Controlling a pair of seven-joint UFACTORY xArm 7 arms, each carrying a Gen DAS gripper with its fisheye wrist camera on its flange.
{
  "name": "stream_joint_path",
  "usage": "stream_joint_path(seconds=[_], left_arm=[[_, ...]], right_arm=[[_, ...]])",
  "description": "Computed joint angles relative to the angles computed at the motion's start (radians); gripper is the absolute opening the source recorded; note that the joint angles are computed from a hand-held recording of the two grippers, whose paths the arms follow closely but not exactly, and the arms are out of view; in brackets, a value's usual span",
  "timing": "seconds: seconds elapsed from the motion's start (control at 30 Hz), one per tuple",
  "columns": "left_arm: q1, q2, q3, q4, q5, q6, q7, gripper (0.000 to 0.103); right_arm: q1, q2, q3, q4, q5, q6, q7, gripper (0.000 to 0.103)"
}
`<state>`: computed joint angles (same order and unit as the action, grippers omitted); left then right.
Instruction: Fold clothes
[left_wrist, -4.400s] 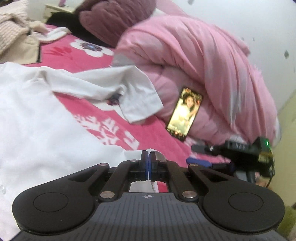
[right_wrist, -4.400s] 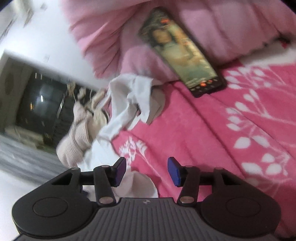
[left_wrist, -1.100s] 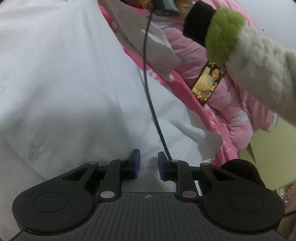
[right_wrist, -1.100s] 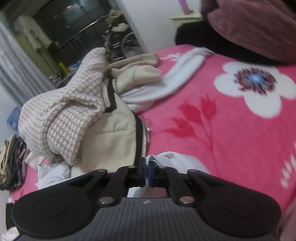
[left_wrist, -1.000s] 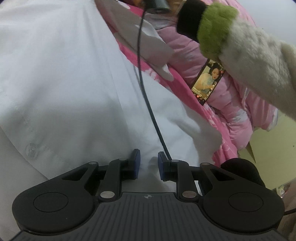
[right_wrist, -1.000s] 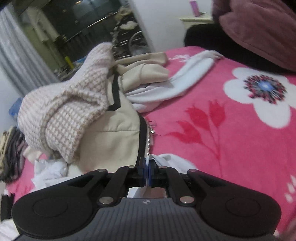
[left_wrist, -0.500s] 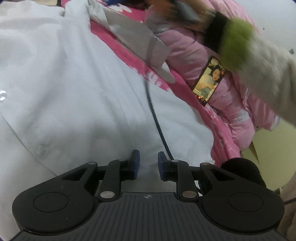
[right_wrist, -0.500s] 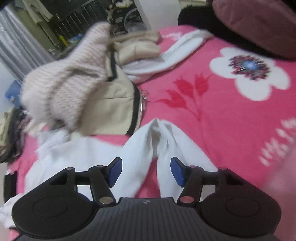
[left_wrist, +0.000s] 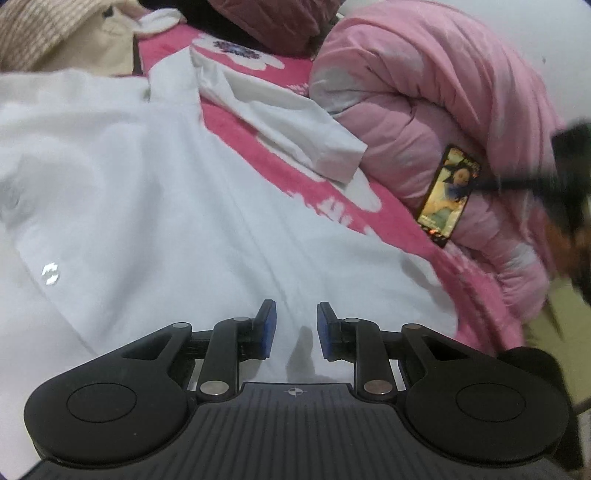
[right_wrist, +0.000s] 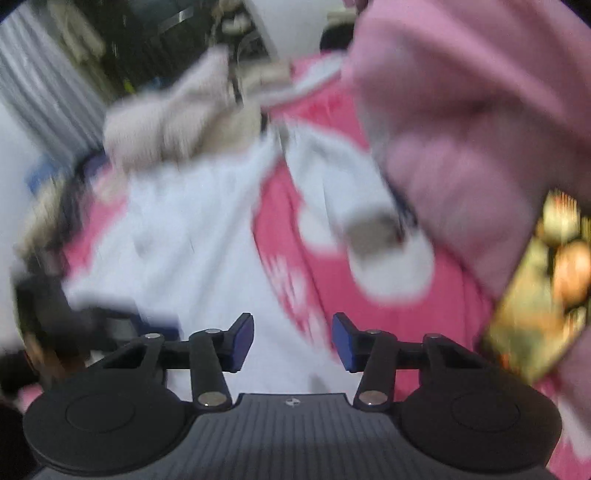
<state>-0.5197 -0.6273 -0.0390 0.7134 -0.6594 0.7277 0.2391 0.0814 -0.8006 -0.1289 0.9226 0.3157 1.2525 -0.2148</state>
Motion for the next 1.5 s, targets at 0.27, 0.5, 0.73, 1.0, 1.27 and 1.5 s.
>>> stream_joint_path(seconds=[0.27,0.5,0.73,1.0,1.27,1.5], left_arm=[[0.025,0.009,-0.052,-0.004,0.093,-0.034,-0.080,0.024],[0.006,-0.014,-0.028,-0.029,0.110,-0.046,-0.097,0.024],[-0.007,-0.021,0.001,-0.038,0.080,-0.040,-0.076,0.024],[0.001,-0.025,-0.004,-0.039,0.082,-0.034,-0.059,0.024],[0.008,-0.028,-0.016,-0.037,0.102,-0.031,-0.070,0.024],[0.037,-0.078,-0.044,-0.048,0.170,-0.014,-0.127,0.024]], right_arm=[[0.000,-0.096,0.074,-0.166,-0.146,-0.076,-0.103,0.049],[-0.006,-0.120,0.036,-0.139,-0.108,0.009,-0.066,0.000],[-0.035,-0.112,-0.156,-0.102,0.211,0.016,0.153,0.000],[-0.196,-0.052,-0.016,-0.184,-0.066,-0.078,0.226,0.000],[-0.065,-0.128,-0.040,-0.197,-0.055,-0.157,0.138,0.006],[-0.135,-0.055,0.043,-0.204,-0.117,-0.115,0.243,0.005]])
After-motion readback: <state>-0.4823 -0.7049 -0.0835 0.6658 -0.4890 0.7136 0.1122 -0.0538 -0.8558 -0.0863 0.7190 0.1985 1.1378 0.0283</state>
